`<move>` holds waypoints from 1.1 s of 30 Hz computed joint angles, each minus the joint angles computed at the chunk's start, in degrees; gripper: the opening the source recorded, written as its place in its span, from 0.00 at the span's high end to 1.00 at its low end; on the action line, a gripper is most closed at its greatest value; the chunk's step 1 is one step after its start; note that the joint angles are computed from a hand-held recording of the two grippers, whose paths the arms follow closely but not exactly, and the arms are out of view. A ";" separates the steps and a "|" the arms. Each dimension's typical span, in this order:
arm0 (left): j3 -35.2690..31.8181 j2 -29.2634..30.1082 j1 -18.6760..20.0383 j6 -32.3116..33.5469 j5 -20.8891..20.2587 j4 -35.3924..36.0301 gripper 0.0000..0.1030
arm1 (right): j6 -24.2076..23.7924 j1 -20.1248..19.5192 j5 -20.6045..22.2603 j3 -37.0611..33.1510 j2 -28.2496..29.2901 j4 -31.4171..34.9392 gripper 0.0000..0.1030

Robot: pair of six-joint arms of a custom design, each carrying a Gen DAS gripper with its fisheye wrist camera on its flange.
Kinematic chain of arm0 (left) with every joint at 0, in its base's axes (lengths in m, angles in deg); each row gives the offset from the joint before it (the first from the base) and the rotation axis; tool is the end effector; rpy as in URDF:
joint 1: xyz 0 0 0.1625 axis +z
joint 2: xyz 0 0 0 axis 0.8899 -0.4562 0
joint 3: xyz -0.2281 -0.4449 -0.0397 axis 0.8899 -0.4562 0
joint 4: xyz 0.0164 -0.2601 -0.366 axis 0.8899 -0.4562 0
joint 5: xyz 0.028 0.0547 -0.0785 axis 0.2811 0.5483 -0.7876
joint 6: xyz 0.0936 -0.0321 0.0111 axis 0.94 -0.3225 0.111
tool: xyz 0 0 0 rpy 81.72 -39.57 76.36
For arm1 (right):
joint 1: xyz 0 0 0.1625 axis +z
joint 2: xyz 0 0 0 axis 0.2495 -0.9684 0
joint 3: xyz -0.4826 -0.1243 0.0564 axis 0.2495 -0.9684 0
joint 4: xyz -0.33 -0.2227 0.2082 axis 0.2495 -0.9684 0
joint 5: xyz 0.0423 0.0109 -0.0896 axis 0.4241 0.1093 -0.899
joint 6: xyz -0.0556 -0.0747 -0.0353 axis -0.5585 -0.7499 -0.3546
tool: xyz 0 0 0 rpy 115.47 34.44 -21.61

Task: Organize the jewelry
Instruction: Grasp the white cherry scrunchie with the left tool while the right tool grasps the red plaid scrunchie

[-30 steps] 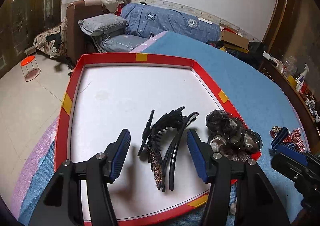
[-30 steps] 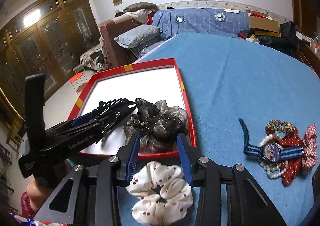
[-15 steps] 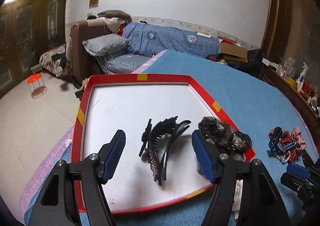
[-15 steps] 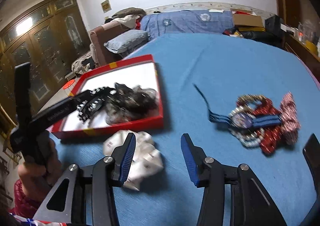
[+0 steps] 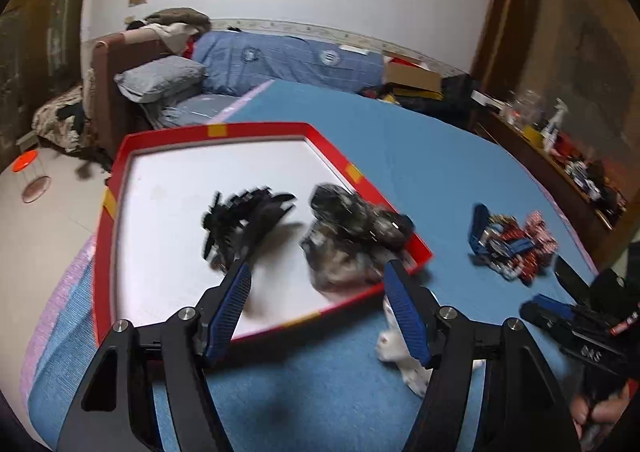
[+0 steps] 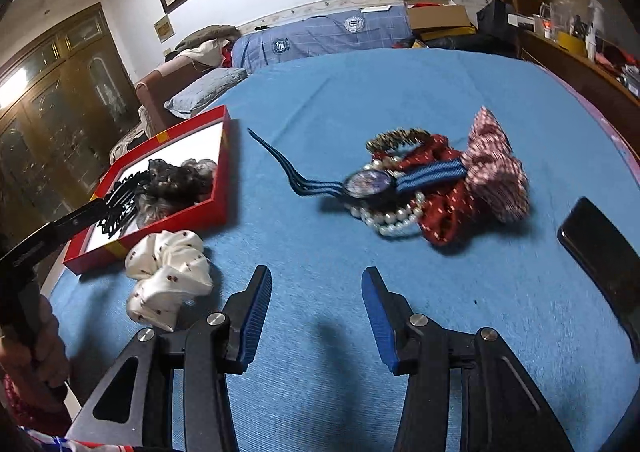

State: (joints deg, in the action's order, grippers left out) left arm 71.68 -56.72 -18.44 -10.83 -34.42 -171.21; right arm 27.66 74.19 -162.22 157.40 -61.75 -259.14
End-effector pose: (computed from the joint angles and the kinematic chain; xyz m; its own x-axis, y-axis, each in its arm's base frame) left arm -0.2505 -0.5308 0.1325 -0.8181 0.1738 -0.5481 0.5135 0.6498 -0.5604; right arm 0.0905 -0.4959 0.2440 -0.8594 -0.0631 0.5074 -0.3923 0.7180 -0.5751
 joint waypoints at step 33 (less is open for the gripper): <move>-13.77 12.40 -1.95 3.60 -12.49 21.97 0.75 | 4.97 -8.73 8.05 2.45 -11.21 1.06 0.34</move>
State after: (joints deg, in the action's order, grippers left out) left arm 57.91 -44.32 -20.39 -7.23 -46.91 -149.24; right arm 32.63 65.46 -154.18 159.85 -72.96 -258.08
